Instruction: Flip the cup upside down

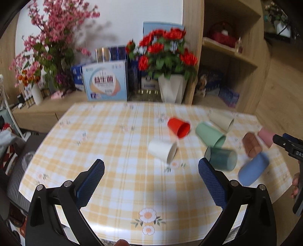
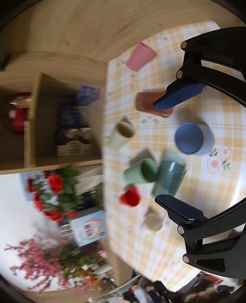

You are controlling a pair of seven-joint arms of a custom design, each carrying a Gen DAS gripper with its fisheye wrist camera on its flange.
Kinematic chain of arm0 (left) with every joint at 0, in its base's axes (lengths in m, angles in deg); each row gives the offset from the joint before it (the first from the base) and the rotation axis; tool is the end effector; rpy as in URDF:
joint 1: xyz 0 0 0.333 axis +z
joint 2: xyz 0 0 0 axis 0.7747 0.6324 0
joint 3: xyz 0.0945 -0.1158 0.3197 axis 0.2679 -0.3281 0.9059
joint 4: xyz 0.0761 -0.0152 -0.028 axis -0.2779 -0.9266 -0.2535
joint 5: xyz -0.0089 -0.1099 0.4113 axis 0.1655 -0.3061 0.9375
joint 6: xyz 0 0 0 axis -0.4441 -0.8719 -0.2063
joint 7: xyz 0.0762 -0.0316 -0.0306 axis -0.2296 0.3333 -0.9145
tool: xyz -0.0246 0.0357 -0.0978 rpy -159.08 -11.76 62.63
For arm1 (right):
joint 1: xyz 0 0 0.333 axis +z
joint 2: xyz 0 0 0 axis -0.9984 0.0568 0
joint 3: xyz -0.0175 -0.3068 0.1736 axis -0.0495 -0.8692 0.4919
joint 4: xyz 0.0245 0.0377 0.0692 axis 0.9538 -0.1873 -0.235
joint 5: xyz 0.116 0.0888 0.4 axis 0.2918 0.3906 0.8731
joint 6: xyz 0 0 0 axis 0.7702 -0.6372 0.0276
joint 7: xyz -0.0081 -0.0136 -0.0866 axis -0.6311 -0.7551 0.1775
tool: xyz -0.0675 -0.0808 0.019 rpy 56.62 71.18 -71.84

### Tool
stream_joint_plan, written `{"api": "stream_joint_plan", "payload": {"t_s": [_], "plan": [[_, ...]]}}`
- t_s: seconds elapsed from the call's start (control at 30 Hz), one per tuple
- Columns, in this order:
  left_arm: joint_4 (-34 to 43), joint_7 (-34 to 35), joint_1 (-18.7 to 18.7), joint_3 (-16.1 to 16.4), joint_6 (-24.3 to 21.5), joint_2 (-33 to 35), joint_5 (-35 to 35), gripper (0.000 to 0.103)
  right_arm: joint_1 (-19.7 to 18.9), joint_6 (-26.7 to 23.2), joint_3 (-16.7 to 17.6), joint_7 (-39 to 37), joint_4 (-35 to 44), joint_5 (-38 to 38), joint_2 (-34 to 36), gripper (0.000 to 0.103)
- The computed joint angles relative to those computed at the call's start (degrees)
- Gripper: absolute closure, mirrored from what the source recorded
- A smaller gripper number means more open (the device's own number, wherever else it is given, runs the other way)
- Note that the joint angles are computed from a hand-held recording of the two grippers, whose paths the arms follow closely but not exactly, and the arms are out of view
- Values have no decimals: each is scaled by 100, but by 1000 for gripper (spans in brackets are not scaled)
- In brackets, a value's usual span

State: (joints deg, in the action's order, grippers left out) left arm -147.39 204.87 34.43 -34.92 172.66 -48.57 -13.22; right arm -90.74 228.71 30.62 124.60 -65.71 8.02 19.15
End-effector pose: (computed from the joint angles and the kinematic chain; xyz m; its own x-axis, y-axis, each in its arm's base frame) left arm 0.4710 -0.0935 0.5645 -0.3346 -0.9418 0.0338 -0.5893 0.1812 -0.7873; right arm 0.3802 0.1062 0.5638 -0.2798 -0.9562 -0.0867 -0.5778 0.2398 -0.7802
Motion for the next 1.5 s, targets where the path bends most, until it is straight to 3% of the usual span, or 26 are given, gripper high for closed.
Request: {"api": "stream_joint_plan", "payload": {"t_s": [0.33,0.6,1.03,1.5], "plan": [[47,77,-245,187,-156,-781,-64,6,130,-692,317,424,59,70,-1127,15],[-142,77,-622,241,72,-1232,-23,6,264,-1005,485,562,43,16,-1681,15],[-231,-16,-820,310,-42,-1467,160,6,157,-1352,698,730,198,-199,-1857,15],[-251,107,-933,394,-46,-1542,179,6,226,-1471,685,897,218,-341,-1892,15]]}}
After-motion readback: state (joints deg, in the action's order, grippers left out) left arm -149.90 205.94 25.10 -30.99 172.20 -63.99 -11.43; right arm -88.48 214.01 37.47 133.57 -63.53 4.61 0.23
